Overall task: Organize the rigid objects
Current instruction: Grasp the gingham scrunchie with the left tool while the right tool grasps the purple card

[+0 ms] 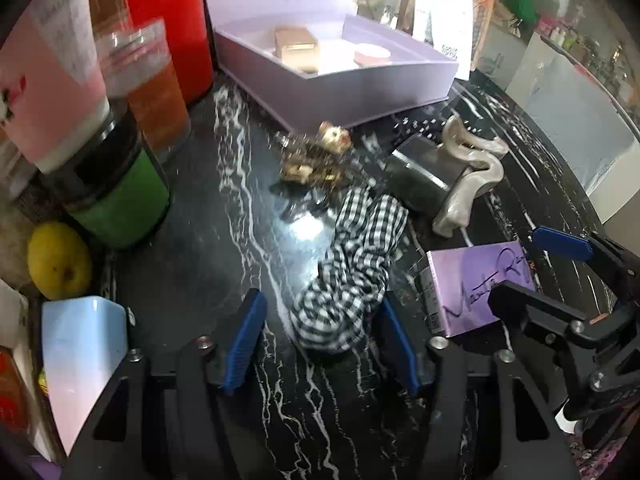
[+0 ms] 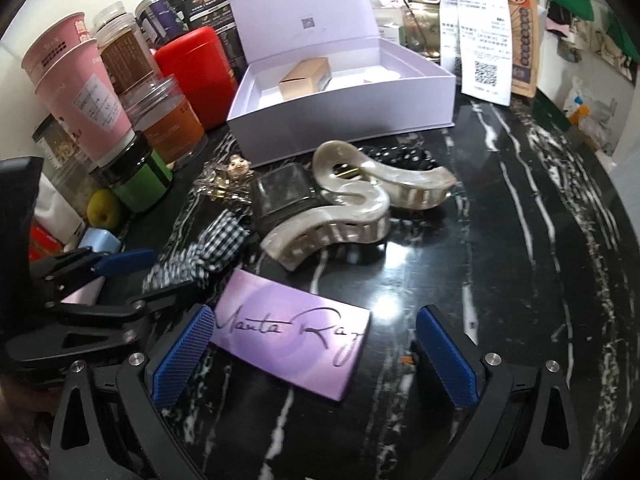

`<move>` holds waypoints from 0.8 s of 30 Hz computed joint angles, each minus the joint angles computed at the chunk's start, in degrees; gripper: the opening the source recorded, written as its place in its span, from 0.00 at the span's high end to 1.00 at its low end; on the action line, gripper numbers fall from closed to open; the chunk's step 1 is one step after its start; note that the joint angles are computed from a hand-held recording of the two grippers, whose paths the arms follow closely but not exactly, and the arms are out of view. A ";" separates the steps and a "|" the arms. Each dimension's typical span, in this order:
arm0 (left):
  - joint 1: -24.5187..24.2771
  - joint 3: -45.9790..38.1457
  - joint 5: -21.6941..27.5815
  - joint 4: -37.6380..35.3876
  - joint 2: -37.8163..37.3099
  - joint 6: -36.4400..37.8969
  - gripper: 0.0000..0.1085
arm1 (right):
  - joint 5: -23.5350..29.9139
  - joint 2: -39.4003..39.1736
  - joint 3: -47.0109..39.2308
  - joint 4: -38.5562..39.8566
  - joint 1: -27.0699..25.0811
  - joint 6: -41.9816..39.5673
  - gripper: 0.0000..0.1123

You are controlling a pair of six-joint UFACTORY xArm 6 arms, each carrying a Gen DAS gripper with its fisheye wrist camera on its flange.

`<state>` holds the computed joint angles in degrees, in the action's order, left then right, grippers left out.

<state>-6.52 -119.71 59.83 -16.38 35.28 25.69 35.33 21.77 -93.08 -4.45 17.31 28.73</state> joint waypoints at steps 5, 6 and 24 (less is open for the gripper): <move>0.68 -2.14 1.01 -1.91 1.41 2.15 0.49 | 2.38 1.81 -2.80 -0.11 0.38 0.87 0.08; 0.72 -2.44 1.35 -2.19 1.57 2.69 0.49 | 3.14 2.32 -3.64 -0.29 0.52 0.95 0.08; 2.24 -13.58 8.01 -5.59 8.10 2.28 0.49 | 9.34 6.47 -9.60 -7.59 2.01 6.23 0.08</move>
<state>-4.27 -133.29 67.84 -21.97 43.38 27.97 44.68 28.24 -102.68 -12.04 19.32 34.96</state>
